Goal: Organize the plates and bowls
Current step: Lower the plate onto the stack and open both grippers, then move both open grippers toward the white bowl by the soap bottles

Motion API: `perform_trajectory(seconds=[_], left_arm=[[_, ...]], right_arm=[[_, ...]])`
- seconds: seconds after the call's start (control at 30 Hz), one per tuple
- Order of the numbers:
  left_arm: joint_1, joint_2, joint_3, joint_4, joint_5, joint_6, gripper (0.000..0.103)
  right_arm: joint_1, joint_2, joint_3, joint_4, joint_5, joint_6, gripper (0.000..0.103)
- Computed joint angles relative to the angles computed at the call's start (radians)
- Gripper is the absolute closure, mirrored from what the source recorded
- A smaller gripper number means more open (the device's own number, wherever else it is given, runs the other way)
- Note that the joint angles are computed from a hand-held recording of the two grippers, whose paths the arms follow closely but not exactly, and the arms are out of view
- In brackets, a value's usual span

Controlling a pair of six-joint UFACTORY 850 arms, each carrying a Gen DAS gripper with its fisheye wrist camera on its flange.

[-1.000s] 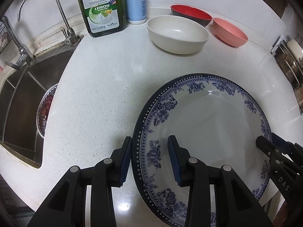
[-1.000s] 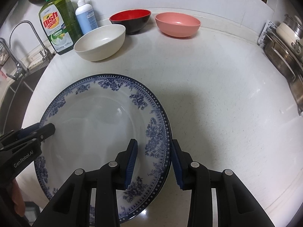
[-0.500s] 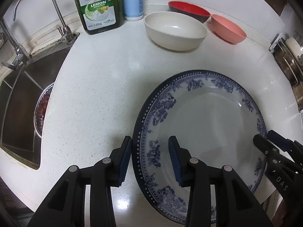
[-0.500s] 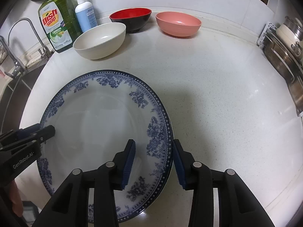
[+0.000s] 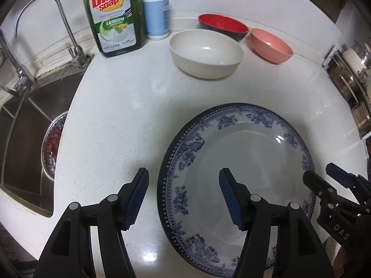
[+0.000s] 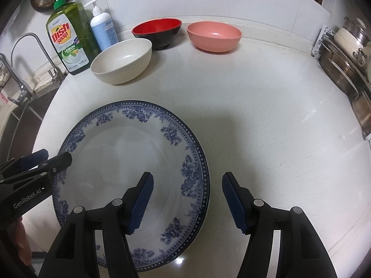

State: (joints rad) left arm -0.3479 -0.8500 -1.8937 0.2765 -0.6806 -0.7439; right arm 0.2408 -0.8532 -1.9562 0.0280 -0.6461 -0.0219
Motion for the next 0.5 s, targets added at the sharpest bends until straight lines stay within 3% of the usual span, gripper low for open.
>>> perform_trajectory(seconds=[0.5], left_arm=[[-0.011, -0.023, -0.102, 0.124, -0.016, -0.008, 0.021]], right_arm=[[-0.013, -0.037, -0.12, 0.044, -0.036, -0.042, 0.038]])
